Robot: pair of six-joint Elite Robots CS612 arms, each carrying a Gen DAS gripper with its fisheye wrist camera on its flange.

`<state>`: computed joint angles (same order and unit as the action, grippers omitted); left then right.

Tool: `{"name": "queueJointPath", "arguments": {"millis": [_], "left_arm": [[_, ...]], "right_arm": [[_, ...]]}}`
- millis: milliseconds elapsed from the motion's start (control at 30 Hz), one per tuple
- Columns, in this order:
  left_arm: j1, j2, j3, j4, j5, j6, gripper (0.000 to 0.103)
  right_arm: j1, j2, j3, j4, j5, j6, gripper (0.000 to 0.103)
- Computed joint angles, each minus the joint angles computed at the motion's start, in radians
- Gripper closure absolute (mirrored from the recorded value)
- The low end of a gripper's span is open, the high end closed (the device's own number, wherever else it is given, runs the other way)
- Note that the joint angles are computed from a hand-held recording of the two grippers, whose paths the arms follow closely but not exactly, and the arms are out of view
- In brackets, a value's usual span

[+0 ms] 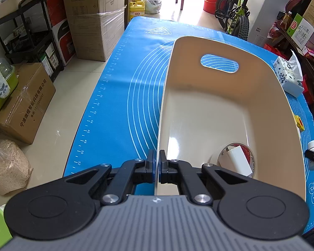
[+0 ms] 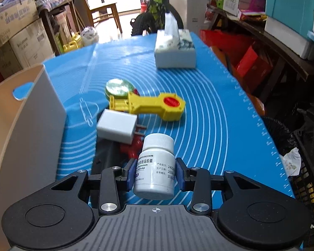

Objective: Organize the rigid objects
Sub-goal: 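Grasp the white pill bottle with the right gripper and lift it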

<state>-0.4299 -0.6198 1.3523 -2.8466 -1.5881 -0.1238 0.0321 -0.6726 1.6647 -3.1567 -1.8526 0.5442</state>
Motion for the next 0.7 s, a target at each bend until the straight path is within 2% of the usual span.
{"name": "queueJointPath", "arguments": {"millis": [300,700], "left_arm": [[0.0,0.0,0.0,0.0,0.002,0.0,0.099],[-0.001,0.0,0.001,0.0,0.003,0.0,0.099]], "right_arm": [[0.015,-0.028,0.007,-0.1,0.003,-0.029,0.058],[0.05,-0.03,-0.055,-0.161,0.082,-0.158,0.058]]}}
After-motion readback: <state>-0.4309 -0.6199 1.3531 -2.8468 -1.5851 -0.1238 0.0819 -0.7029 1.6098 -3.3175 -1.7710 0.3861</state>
